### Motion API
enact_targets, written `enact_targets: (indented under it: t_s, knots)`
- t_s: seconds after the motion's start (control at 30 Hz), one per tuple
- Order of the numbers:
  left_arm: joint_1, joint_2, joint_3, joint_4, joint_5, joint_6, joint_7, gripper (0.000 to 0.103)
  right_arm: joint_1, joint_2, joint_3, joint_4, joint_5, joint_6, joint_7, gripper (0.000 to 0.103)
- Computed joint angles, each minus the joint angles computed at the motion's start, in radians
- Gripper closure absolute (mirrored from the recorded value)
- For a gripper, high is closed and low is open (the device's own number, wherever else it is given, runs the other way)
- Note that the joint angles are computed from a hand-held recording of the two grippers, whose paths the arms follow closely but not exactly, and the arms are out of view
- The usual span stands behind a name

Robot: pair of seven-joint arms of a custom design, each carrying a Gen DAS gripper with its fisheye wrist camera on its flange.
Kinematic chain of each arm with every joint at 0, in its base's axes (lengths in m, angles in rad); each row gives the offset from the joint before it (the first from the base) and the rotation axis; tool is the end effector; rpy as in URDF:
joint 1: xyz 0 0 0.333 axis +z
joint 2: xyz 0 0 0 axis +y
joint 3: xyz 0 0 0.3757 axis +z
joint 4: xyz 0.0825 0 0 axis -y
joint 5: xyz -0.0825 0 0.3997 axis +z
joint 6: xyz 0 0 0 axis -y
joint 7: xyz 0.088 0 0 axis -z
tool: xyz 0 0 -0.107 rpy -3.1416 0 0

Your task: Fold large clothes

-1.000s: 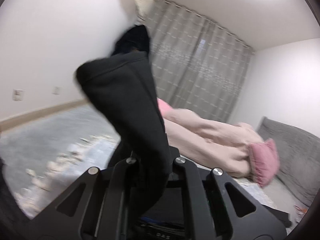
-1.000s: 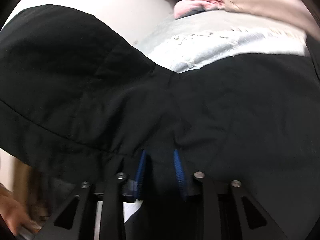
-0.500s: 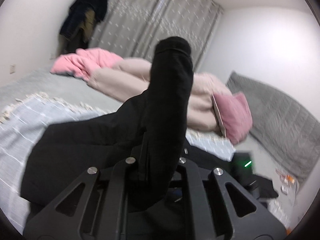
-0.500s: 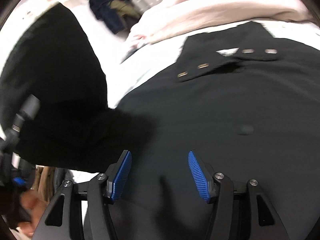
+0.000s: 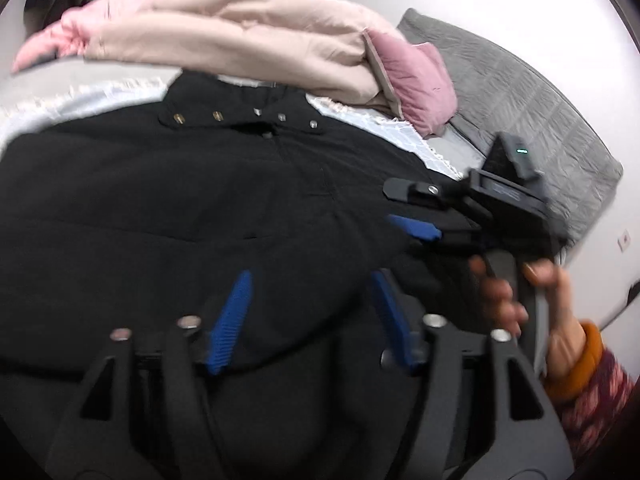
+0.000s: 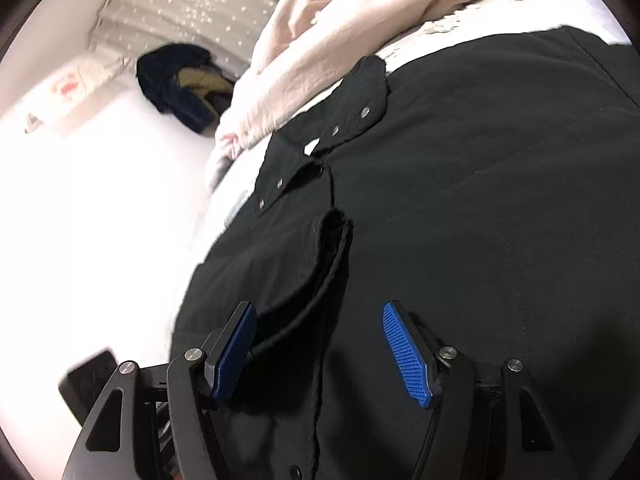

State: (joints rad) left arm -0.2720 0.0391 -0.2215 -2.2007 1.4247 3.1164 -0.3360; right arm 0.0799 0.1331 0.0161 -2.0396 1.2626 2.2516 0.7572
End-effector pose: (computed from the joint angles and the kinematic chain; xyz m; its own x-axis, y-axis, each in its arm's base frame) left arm 0.4494 -0.3362 0.4653 -0.1486 -0.9223 0.3568 -0.7000 -0.1567 -0.6967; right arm 0.6096 0.0849 0.4524 0.2342 -0.6231 -0.7463 -0.9206 0.1047 -0.3763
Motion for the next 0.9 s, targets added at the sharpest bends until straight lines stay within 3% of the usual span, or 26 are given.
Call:
enact_targets:
  t_s: [0.13, 0.2, 0.27, 0.37, 0.4, 0.43, 0.5, 0.57, 0.67, 0.77, 0.9]
  knots:
    - [0.041, -0.162, 0.004, -0.119, 0.019, -0.062, -0.009, 0.03, -0.002, 0.04, 0.006, 0.047, 0.008, -0.039, 0.03, 0.036]
    - [0.072, -0.231, -0.004, -0.176, 0.005, -0.132, -0.025, 0.03, 0.007, 0.07, 0.019, 0.082, 0.001, -0.044, 0.04, 0.036]
    - [0.099, -0.271, -0.012, -0.218, -0.044, -0.212, 0.002, 0.03, 0.047, 0.081, 0.03, 0.097, -0.078, 0.056, 0.089, 0.04]
    - [0.132, -0.305, -0.033, -0.256, -0.059, -0.304, -0.006, 0.046, 0.109, 0.093, 0.045, 0.11, -0.23, 0.197, 0.144, 0.071]
    - [0.137, -0.308, -0.037, -0.259, -0.061, -0.325, -0.004, 0.055, 0.128, 0.09, 0.045, 0.108, -0.288, 0.25, 0.161, 0.088]
    - [0.141, -0.307, -0.041, -0.259, -0.06, -0.347, -0.002, 0.059, 0.131, 0.085, 0.052, 0.106, -0.301, 0.273, 0.147, 0.092]
    - [0.145, -0.293, -0.044, -0.253, -0.058, -0.377, -0.002, 0.08, 0.13, 0.063, 0.068, 0.102, -0.277, 0.321, 0.086, 0.093]
    - [0.146, -0.261, -0.033, -0.238, -0.064, -0.37, 0.009, 0.087, 0.132, 0.034, 0.078, 0.092, -0.242, 0.393, 0.006, 0.094]
    - [0.133, -0.197, -0.016, -0.22, -0.153, -0.356, 0.107, 0.087, 0.159, 0.034, 0.058, 0.096, -0.369, 0.47, 0.06, 0.094]
    - [0.124, -0.157, -0.012, -0.218, -0.201, -0.36, 0.158, 0.087, 0.176, 0.051, 0.035, 0.085, -0.529, 0.48, 0.154, 0.092]
    - [0.112, -0.152, -0.012, -0.215, -0.223, -0.384, 0.185, 0.087, 0.24, 0.1, -0.024, 0.061, -0.811, 0.589, 0.325, 0.08]
